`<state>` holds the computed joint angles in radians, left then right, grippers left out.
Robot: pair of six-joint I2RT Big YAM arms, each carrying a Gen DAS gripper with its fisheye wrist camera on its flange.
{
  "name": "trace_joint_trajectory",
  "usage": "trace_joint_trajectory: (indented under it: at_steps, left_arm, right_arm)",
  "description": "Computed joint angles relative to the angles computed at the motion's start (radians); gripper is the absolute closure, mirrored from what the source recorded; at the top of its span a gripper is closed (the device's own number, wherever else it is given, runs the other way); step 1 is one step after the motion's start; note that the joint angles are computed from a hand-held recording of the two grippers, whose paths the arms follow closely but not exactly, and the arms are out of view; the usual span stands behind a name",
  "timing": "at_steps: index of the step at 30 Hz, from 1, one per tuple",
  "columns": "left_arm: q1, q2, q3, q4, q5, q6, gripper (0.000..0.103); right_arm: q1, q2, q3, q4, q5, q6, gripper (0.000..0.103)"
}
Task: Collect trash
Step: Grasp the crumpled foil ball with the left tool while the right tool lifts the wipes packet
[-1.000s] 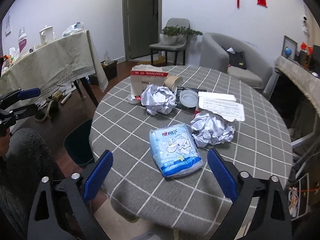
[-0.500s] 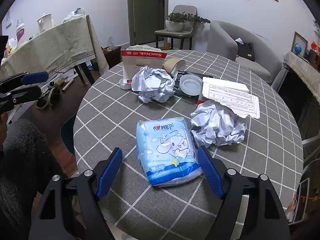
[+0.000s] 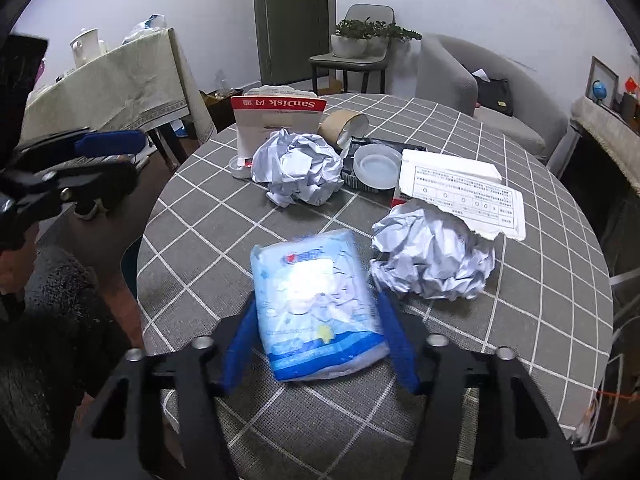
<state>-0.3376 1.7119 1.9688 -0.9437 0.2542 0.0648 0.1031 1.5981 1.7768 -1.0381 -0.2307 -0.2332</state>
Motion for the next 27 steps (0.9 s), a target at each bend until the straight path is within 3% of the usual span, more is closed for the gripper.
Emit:
trace_joint_trajectory:
  at_steps: [3,11,22,27]
  left_arm:
    - [-0.007,0.047,0.063,-0.019,0.01,-0.009,0.041]
    - [-0.024,0.15,0.198,-0.062,0.048,-0.046,0.042]
    - [-0.046,0.273,0.356,-0.113,-0.006,-0.111,0.042]
    - [-0.057,0.326,0.433,-0.164,-0.02,-0.106,0.043]
  right_arm:
    - [0.001,0.0,0.003,-0.006,-0.008,-0.008,0.05]
    - [-0.019,-0.046,-0.027,0.021,-0.054,-0.013,0.05]
    - [-0.081,-0.1,-0.083,0.068,-0.111,0.005,0.05]
    - [-0.102,-0.119,-0.103,0.098,-0.118,0.029,0.05]
